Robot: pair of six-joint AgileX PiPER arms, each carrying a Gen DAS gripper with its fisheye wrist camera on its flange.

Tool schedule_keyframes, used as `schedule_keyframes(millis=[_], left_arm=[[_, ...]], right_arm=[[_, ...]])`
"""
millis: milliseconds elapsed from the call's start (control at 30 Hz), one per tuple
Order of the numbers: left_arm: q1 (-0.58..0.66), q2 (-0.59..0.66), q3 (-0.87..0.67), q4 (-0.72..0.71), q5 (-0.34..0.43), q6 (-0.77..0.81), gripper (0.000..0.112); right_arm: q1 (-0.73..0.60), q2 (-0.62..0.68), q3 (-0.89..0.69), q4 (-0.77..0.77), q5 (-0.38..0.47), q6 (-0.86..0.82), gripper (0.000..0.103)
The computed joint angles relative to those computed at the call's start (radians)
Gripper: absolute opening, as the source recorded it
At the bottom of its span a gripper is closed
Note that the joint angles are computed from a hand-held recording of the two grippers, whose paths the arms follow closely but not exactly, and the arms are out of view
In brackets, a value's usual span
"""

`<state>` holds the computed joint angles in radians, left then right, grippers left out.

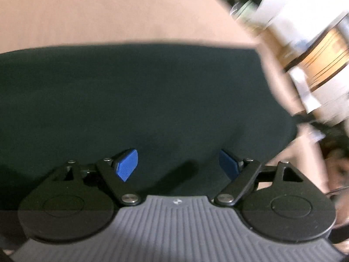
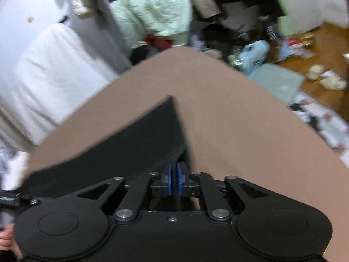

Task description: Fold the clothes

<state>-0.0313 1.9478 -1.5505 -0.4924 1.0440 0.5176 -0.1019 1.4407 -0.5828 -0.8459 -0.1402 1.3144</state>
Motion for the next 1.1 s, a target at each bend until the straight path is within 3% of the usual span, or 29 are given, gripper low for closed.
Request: schedule_keyframes(millis=[33,67,100,200,267,400,467,500,533,633,667,767,833,933,1000,1100], left_arm=[[0.002,0.013,-0.003,0.021,-0.003,-0.049,0.081],[0.017,0.024,-0.009,0.006,0.007,-0.070,0.081],[0.037,0.029,-0.013,-0.021,0.016,-0.073,0.082],[0.073,0.039,-0.060,-0.036,0.071,-0.106,0.081],[0.078,0.015,-0.057,0.006,0.054,-0.126,0.081],[0.101,-0.033,-0.021,0.083,-0.002,-0.158,0.082],[0.138,-0.044,-0.014,0.065,-0.006,-0.157,0.082],[0.158,-0.049,-0.012,0.054,-0.007,-0.151,0.082],[0.177,-0.054,-0.006,0.051,-0.010,-0.148,0.082],[0.242,-0.067,-0.008,0.055,-0.013,-0.164,0.082],[0.266,-0.073,-0.010,0.053,-0.014,-0.164,0.082],[0.313,-0.109,0.007,0.105,-0.072,-0.154,0.082],[0.277,-0.138,0.040,0.246,-0.127,-0.198,0.095],[0.304,-0.076,0.012,0.254,-0.013,-0.127,0.095],[0.291,-0.088,0.057,0.278,-0.048,-0.115,0.095],[0.272,-0.094,0.053,0.293,-0.061,-0.129,0.096]], right_arm=[[-0.006,-0.011,0.029,0.061,-0.005,-0.027,0.055],[-0.016,-0.021,0.058,0.081,-0.012,-0.014,0.060],[-0.032,-0.020,0.089,0.062,-0.057,0.039,0.060],[-0.131,0.035,0.184,-0.121,-0.339,0.292,0.060],[-0.145,0.091,0.237,-0.084,-0.500,0.295,0.060],[0.012,0.246,0.241,0.295,-0.619,0.045,0.070],[0.088,0.344,0.197,0.495,-0.708,-0.106,0.084],[0.133,0.388,0.158,0.595,-0.728,-0.179,0.085],[0.178,0.415,0.111,0.695,-0.707,-0.255,0.084],[0.251,0.441,-0.051,0.902,-0.531,-0.477,0.015],[0.249,0.397,-0.068,0.907,-0.504,-0.546,0.014],[0.266,0.257,-0.058,0.949,-0.564,-0.782,0.010],[0.292,0.216,-0.037,1.044,-0.575,-0.838,0.010],[0.285,0.287,-0.055,1.146,-0.489,-0.898,0.010],[0.251,0.388,-0.061,1.096,-0.453,-0.798,0.010],[0.220,0.484,-0.034,0.994,-0.549,-0.663,0.011]])
